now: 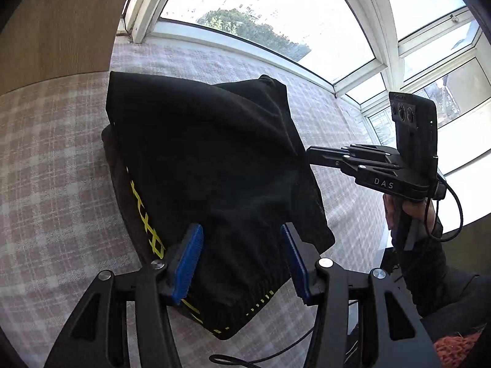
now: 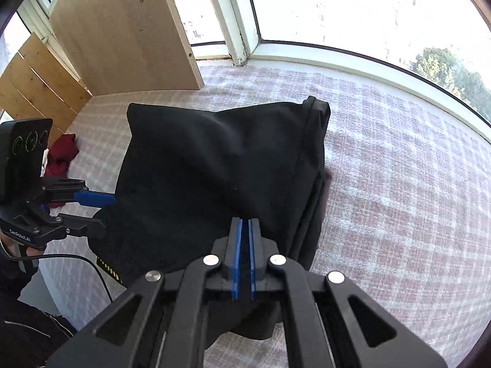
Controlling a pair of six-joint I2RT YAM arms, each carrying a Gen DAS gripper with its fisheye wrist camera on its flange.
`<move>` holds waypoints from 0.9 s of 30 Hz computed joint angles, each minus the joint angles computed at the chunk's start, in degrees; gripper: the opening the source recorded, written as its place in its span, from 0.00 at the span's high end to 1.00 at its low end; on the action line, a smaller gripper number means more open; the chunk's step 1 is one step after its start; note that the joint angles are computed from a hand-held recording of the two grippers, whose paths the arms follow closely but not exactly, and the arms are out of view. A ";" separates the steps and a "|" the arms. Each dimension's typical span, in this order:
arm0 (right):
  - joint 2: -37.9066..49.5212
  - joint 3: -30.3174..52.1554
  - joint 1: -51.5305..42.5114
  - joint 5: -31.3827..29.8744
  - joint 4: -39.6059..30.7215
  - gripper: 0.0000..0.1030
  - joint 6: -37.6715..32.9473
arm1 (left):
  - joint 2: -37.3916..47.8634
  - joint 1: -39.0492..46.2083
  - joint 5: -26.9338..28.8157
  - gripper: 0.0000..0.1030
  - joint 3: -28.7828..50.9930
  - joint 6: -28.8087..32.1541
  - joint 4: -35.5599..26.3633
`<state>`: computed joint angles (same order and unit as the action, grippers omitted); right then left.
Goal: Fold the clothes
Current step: 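Lower the shorts onto the table and open the right gripper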
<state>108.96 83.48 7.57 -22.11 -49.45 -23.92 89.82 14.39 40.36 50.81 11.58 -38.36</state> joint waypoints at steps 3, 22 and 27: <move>-1.02 -1.52 0.89 -1.34 -1.26 0.97 -1.07 | -0.39 -2.04 -2.14 0.52 -0.67 0.51 0.00; 9.22 9.86 1.73 -3.86 0.47 0.97 2.45 | 14.38 -1.13 -2.41 0.52 16.28 -3.50 4.09; 19.86 18.07 0.22 -2.65 -0.41 1.00 7.30 | 26.14 0.33 0.29 0.75 21.97 -3.41 7.26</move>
